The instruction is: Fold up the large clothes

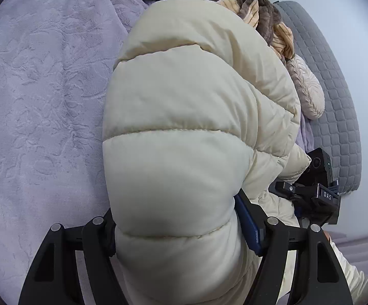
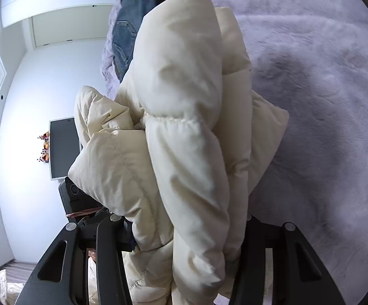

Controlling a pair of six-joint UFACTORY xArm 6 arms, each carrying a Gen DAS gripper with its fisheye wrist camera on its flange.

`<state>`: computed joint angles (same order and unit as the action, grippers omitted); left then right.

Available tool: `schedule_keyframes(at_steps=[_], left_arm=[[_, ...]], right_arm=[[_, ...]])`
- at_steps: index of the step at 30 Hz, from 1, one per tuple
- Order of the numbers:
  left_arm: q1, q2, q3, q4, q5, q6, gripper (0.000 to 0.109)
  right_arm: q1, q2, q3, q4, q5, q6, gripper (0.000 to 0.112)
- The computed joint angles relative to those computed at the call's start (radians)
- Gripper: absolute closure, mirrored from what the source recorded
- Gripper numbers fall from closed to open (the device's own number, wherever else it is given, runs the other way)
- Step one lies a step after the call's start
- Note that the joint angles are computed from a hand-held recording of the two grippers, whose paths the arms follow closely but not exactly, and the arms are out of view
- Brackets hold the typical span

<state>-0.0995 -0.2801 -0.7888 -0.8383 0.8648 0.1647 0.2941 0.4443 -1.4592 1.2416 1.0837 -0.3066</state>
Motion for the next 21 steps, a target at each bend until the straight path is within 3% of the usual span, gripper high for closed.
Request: schedule_keyframes(at_steps=[11, 17, 21], left_arm=[[0.37, -0.037, -0.052, 0.048, 0.236, 0.196, 0.034], [0.579, 0.011, -0.119, 0.101, 0.287, 0.279, 0.034], [0.666, 0.065, -0.168, 0.132, 0.274, 0.31, 0.034]], right_arm=[[0.17, 0.049, -0.115, 0.024, -0.121, 0.049, 0.061], [0.257, 0.248, -0.377, 0.021, -0.106, 0.096, 0.061], [0.296, 0.399, -0.588, -0.009, -0.08, 0.147, 0.061]])
